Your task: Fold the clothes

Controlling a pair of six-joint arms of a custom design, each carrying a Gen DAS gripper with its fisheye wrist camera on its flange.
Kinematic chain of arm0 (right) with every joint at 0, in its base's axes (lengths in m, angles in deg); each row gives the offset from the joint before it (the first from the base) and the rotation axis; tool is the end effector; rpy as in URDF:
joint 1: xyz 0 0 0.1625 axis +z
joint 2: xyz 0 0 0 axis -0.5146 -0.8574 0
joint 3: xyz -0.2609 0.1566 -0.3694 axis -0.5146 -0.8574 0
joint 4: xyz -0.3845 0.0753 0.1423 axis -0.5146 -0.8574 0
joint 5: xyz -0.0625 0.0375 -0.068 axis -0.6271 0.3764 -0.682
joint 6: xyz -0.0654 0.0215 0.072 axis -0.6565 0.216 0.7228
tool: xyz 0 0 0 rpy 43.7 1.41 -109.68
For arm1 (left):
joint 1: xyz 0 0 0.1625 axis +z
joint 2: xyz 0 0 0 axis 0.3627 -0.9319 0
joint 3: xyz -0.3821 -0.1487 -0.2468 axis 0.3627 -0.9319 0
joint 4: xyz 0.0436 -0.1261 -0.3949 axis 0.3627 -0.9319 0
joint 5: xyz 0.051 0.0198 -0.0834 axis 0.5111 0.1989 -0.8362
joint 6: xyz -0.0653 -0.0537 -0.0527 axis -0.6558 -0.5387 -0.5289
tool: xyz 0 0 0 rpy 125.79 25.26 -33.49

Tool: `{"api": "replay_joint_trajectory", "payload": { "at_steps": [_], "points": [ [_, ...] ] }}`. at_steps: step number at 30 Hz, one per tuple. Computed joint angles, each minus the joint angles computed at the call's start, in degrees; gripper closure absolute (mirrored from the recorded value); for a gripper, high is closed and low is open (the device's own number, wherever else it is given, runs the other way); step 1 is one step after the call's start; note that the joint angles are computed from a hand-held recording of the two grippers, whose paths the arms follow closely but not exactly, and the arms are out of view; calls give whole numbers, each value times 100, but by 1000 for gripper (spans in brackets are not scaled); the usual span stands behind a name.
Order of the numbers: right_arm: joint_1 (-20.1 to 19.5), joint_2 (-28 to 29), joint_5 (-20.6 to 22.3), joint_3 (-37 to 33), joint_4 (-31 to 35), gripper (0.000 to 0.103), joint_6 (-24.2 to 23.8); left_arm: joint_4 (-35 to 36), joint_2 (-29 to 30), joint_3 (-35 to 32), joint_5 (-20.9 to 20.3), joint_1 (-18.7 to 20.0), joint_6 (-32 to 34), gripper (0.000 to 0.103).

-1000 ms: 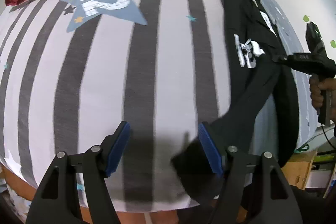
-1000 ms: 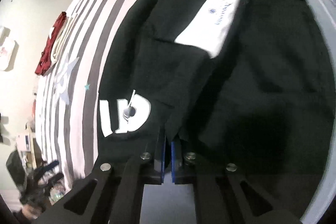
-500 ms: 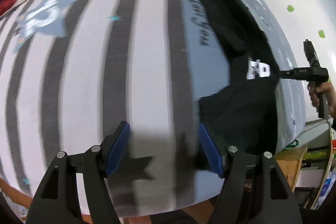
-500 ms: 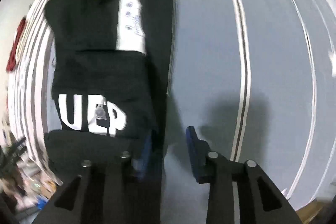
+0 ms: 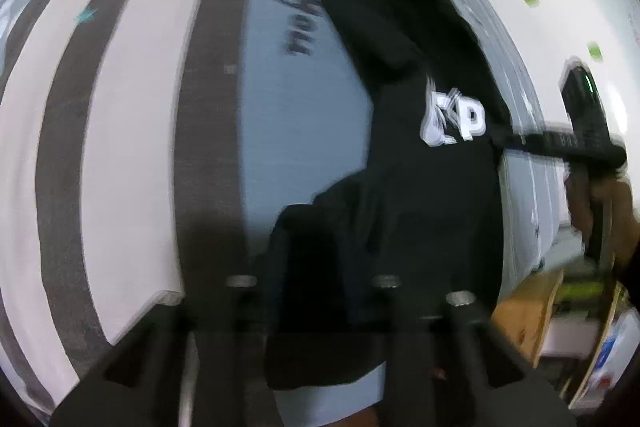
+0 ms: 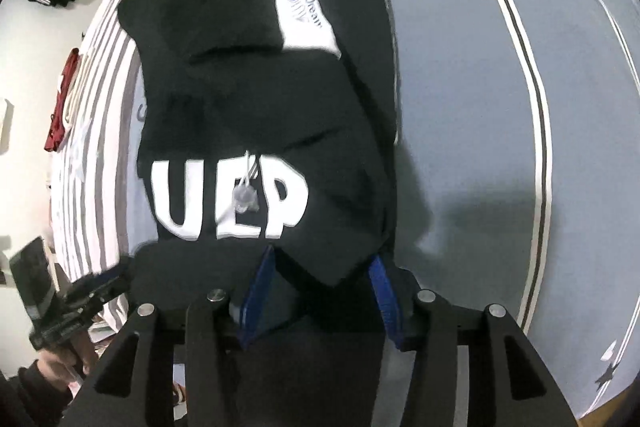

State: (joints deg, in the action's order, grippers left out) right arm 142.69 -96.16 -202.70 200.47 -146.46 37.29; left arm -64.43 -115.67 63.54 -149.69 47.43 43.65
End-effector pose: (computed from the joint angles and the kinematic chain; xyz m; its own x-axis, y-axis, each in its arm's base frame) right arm 0.2531 -0.4157 0.0261 -0.8221 0.4217 0.3825 0.2901 0.8884 -0.3558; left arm -0.0144 -0.4748 0.2933 -0.8644 0.4369 -0.2489 0.4163 0.8995 0.1328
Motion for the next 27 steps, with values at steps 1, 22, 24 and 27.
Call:
{"api": "replay_joint_trajectory", "payload": {
  "at_steps": [1, 22, 24, 27],
  "points": [
    [-30, -36, -22, -14, 33, 58, -47, 104, -67, 34, -196, -57, 57, 100],
    [-112, -35, -69, -75, 388, 58, -622, 1419, -1878, 1218, -2468, -2219, -1605, 55],
    [-92, 15, -55, -67, 458, 58, -544, 1201, -1801, 1191, -1661, -2081, -1877, 54],
    [-9, 56, 3, 27, 353, 58, -383, 616, -1508, 1206, -577, -1893, -2065, 54]
  ]
}}
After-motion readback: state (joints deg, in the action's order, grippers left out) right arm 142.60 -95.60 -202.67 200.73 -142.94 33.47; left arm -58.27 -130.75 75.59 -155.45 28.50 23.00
